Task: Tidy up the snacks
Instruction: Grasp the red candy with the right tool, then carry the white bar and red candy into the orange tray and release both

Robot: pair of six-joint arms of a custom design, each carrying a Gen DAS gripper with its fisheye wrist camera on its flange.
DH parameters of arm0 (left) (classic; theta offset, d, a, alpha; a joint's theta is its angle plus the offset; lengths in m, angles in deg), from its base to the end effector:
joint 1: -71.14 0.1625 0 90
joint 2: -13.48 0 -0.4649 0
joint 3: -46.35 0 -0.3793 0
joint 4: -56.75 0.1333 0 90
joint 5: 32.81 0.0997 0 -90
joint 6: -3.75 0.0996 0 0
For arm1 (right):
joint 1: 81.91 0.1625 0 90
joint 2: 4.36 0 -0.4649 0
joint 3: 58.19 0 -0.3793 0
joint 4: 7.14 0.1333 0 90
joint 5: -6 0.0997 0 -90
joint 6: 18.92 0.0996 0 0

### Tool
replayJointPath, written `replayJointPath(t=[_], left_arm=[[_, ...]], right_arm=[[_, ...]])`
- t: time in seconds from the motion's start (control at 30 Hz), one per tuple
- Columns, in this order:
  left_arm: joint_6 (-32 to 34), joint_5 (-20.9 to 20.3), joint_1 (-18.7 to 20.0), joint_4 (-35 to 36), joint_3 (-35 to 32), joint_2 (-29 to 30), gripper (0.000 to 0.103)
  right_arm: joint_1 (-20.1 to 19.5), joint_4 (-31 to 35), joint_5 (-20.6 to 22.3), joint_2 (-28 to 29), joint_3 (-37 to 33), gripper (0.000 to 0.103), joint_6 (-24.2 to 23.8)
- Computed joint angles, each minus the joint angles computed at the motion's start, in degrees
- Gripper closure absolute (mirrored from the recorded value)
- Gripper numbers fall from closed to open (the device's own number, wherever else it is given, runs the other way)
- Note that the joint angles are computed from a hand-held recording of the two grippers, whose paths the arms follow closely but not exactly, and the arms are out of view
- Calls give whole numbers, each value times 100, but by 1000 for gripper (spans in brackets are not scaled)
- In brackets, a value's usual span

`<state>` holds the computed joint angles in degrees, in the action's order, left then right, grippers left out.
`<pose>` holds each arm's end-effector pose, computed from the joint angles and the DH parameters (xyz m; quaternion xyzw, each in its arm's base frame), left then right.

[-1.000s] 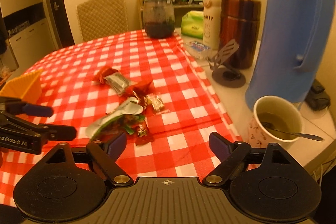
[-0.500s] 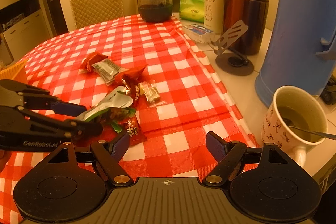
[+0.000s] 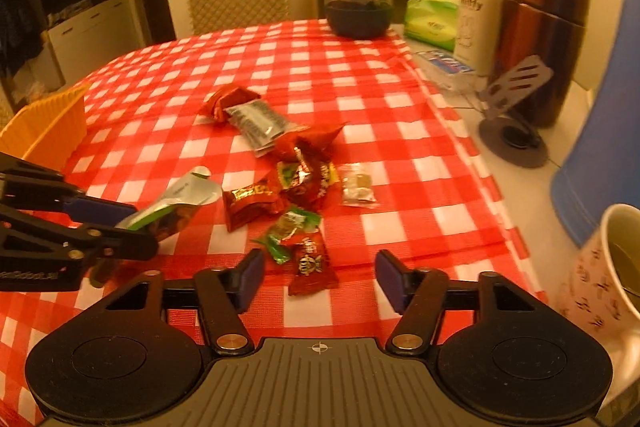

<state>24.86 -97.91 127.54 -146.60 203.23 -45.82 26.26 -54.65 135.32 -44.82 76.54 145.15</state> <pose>-0.0244 -0.3534 0.1264 0.4182 0.8727 -0.1564 0.1977 0.1620 -0.2685 -0.0385 0.1382 -0.8733 0.3530 0.3059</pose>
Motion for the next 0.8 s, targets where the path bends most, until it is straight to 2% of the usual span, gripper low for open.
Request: replayJointPath(t=[0.17,0.23,0.27,0.37,0.6,0.7,0.8], left_arm=[[102,7,120,-53,-32,56,75],[123,12,135,-155,-35,116,75],[147,25,122,-231,-30,160,75],[179,10,112,-312,-50,235,71],[182,111,141,-307,-164,431,71],[153,211,126,-298,-161,452,78],[-2,154,182,-138,-180,322,80]], right_arm=[[-109,32,-80,65,-83,61,-51],[-128,83,-83,79,-106,73,-75],[-136,119,-84,88,-120,75,-80],[-104,88,-56,91,-97,77,-61],[101,56,185,18,-3,78,184],[198,79,274,-25,19,78,280],[280,139,338,-64,11,78,368]])
